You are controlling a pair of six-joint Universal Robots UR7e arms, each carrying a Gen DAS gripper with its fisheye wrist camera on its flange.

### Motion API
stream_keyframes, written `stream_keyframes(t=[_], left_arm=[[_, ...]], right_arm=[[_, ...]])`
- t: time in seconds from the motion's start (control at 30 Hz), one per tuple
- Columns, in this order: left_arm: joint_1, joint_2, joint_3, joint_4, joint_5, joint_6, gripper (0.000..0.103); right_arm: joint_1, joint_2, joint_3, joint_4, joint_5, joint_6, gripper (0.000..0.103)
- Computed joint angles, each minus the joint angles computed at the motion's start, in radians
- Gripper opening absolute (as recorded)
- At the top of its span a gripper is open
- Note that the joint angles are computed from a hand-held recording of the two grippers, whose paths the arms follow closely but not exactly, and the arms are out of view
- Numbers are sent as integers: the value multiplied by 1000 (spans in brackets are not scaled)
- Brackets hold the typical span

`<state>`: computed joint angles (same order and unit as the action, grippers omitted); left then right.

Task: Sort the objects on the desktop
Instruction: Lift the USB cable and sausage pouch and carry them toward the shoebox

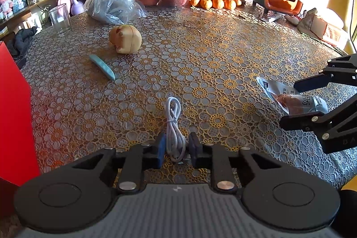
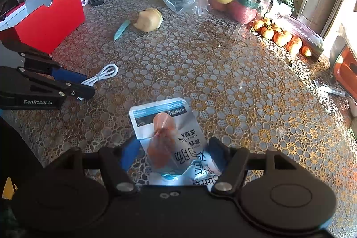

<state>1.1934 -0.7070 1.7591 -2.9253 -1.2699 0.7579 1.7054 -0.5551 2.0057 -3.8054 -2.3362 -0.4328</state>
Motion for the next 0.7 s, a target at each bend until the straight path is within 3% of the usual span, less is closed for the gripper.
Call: stream_keyframes(t=[0.7], left_arm=[[17,-119,43,48,-60,-66,18]], right_arm=[[92,-14,-14,44,-47,2,68]])
